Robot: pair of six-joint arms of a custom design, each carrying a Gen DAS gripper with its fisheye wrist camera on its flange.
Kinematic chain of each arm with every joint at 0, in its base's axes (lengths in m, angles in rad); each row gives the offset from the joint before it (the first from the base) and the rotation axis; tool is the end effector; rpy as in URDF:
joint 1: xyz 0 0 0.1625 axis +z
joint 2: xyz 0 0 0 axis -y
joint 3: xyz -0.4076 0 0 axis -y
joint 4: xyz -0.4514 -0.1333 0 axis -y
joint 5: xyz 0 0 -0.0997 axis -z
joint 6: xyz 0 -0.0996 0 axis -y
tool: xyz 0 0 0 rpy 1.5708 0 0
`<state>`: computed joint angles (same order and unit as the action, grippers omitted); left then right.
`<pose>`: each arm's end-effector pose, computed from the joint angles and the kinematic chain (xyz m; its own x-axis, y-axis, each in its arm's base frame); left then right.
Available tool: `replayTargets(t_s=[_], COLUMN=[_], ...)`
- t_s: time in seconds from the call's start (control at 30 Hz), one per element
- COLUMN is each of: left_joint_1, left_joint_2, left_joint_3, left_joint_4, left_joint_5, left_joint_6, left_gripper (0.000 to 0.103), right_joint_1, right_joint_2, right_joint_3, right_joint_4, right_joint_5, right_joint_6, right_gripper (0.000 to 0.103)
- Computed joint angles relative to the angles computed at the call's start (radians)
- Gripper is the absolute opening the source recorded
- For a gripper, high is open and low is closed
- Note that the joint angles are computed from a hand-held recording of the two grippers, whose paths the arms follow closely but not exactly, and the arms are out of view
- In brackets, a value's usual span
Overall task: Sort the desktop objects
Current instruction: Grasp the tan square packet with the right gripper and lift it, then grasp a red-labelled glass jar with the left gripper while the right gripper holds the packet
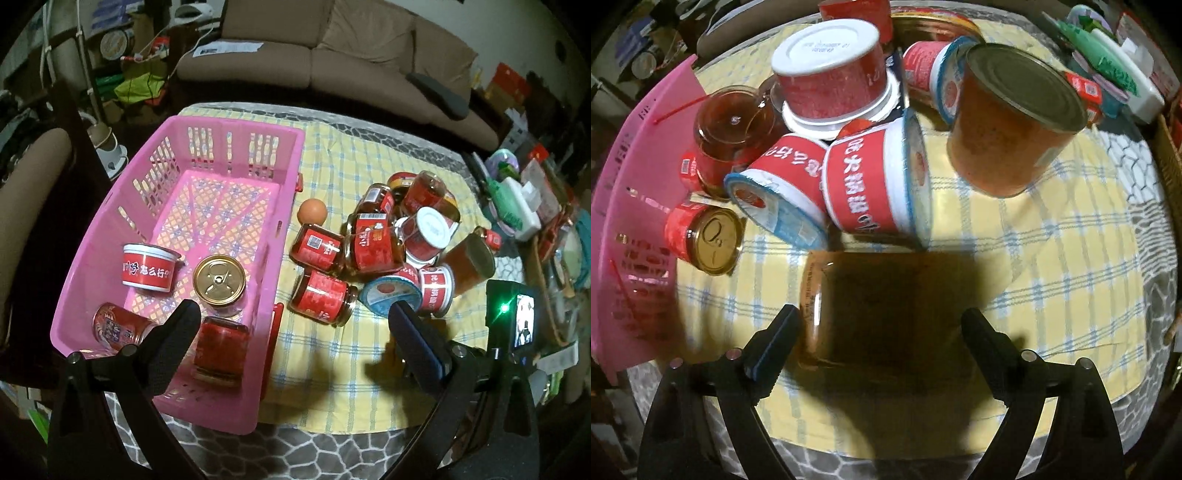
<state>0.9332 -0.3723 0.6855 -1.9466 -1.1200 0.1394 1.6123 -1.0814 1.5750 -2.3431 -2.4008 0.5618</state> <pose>-0.4022 -0.8398 0.0885 -0.6498 0.6203 -0.4393 0.6911 0.7228 -0.0015 0.0889 -0.7004 0.2712 -0.5990 0.6597 0.4539 0.3299 0.7198 -0.6108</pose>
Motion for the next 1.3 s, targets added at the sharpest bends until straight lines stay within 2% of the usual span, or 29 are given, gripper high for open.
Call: replayTargets(t_s=[0.07,0.1,0.17,0.43,0.57,0.67,0.83,0.97,1.07,1.17,1.3], left_joint_1=[0.000,0.001,0.002,-0.009,-0.020,-0.032,-0.043,-0.042,-0.041,-0.043,-0.044], left_joint_2=[0.003,0.002,0.005,-0.010,-0.017,-0.025,-0.039,-0.031,-0.021,-0.012,0.022], left_joint_3=[-0.004,-0.003,-0.010,0.048,0.094,0.143,0.209,0.229,0.235,0.262,0.283], left_joint_4=[0.003,0.004,0.016,-0.049,-0.103,-0.145,-0.220,-0.241,-0.224,-0.282,-0.393], left_joint_5=[0.002,0.001,-0.004,0.029,0.042,0.052,0.044,0.019,0.007,0.018,0.090], left_joint_6=[0.005,0.005,0.001,0.080,0.165,0.261,0.344,0.380,0.406,0.449,0.514], left_gripper=[0.102,0.102,0.102,0.102,0.102,0.101,0.101,0.101,0.094,0.094,0.085], right_joint_1=[0.004,0.008,0.009,0.020,0.039,0.049,0.087,0.081,0.077,0.071,0.068], right_joint_2=[0.011,0.017,0.012,-0.092,-0.153,-0.212,-0.168,-0.188,-0.196,-0.199,-0.196], right_joint_3=[-0.011,-0.011,0.001,0.093,0.149,0.209,0.152,0.161,0.175,0.177,0.175], right_joint_4=[0.037,0.040,0.016,-0.058,-0.097,-0.186,-0.221,-0.265,-0.286,-0.294,-0.301], right_joint_5=[-0.022,-0.046,-0.048,-0.031,-0.068,-0.057,-0.116,-0.129,-0.118,-0.099,-0.073], right_joint_6=[-0.001,-0.007,-0.016,0.004,0.020,0.003,0.021,0.011,0.006,-0.012,-0.028], right_gripper=[0.088,0.080,0.080,0.079,0.079,0.079,0.079,0.080,0.079,0.079,0.079])
